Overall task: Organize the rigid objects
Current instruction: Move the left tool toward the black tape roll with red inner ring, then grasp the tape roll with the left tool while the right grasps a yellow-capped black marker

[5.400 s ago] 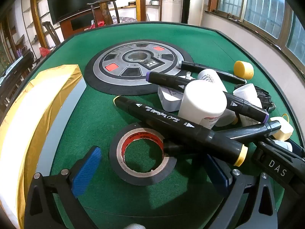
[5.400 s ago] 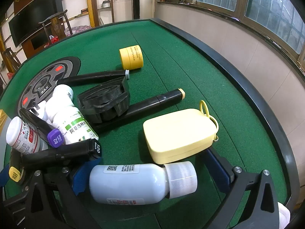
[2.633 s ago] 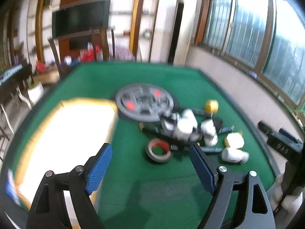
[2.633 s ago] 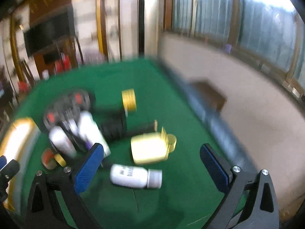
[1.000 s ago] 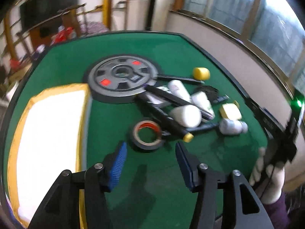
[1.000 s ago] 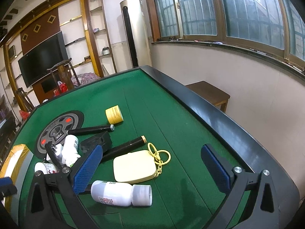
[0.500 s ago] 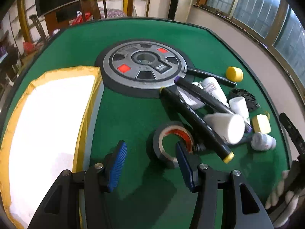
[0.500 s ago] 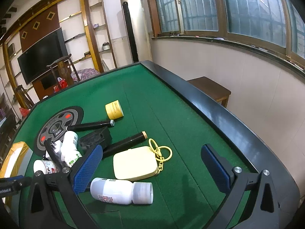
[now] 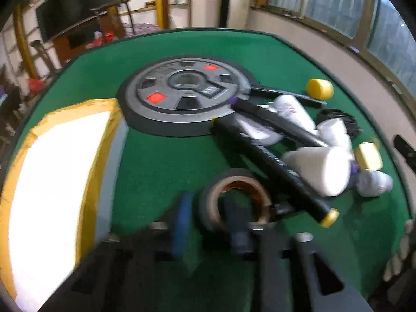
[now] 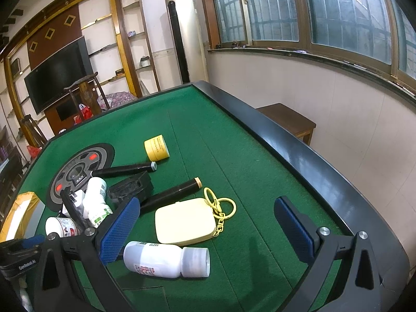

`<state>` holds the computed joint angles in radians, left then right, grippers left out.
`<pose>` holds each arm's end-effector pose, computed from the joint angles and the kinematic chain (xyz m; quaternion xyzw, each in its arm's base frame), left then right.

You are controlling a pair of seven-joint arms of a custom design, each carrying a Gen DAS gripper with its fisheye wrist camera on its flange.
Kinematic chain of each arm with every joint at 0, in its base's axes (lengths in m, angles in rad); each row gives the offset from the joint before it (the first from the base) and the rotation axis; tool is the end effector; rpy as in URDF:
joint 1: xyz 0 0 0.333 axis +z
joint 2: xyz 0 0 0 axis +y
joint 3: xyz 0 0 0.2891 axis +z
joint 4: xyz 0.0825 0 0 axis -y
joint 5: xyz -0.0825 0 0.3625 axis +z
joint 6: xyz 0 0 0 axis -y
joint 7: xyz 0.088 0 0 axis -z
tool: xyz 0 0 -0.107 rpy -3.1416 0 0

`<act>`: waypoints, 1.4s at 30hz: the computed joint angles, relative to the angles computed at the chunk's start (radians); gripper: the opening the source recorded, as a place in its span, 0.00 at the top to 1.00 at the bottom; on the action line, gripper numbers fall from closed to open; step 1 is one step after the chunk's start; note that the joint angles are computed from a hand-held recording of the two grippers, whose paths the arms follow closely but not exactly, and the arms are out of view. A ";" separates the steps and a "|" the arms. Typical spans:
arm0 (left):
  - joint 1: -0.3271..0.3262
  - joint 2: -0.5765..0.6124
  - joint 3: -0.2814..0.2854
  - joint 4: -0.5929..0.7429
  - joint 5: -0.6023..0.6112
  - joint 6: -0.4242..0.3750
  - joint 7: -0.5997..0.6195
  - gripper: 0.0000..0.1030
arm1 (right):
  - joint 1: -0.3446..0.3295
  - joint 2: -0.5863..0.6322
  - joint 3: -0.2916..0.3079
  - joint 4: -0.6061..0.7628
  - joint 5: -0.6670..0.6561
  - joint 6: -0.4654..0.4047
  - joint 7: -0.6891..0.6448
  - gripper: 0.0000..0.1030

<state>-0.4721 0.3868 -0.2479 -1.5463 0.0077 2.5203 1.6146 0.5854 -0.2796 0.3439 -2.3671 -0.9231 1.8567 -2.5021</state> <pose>0.5316 -0.4316 0.4847 -0.3930 0.8702 -0.2824 0.0926 0.3061 0.3114 0.4275 -0.2903 0.8365 -0.4031 0.2314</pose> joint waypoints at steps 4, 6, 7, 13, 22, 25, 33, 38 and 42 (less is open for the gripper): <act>0.011 -0.054 -0.014 -0.091 -0.006 0.071 0.034 0.86 | 0.000 0.001 -0.003 0.002 0.006 0.000 -0.005 0.00; 0.041 -0.088 -0.035 -0.134 -0.071 0.097 0.071 0.86 | 0.000 0.003 -0.004 0.006 0.012 -0.003 -0.010 0.00; 0.055 -0.103 -0.043 -0.152 -0.105 0.104 0.091 0.86 | 0.000 0.003 -0.004 0.006 0.014 -0.003 -0.012 0.00; 0.152 -0.273 -0.097 -0.319 -0.469 0.158 0.326 0.86 | -0.002 -0.003 0.001 0.002 0.010 -0.005 0.000 0.00; 0.155 -0.439 -0.014 -0.446 -0.816 0.120 0.598 0.86 | 0.001 -0.157 -0.009 -0.116 0.038 0.158 -0.019 0.00; 0.157 -0.464 0.011 -0.468 -0.897 0.103 0.655 0.86 | -0.013 -0.173 -0.008 -0.104 0.053 0.213 -0.088 0.00; 0.167 -0.510 0.048 -0.495 -1.005 0.068 0.720 0.86 | -0.080 0.106 -0.044 0.163 0.017 0.479 -0.338 0.00; 0.178 -0.530 0.068 -0.517 -1.053 0.057 0.770 0.86 | -0.065 0.302 -0.106 0.343 0.087 0.663 -0.541 0.15; 0.191 -0.518 0.076 -0.513 -1.068 0.036 0.776 0.86 | -0.027 0.453 -0.138 0.522 0.212 0.558 -0.748 0.29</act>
<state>-0.2814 -0.1313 -0.1722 -2.0597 -1.0607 2.5559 2.3901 0.5588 0.1733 0.2064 -1.8454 -0.7115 2.4149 -3.2498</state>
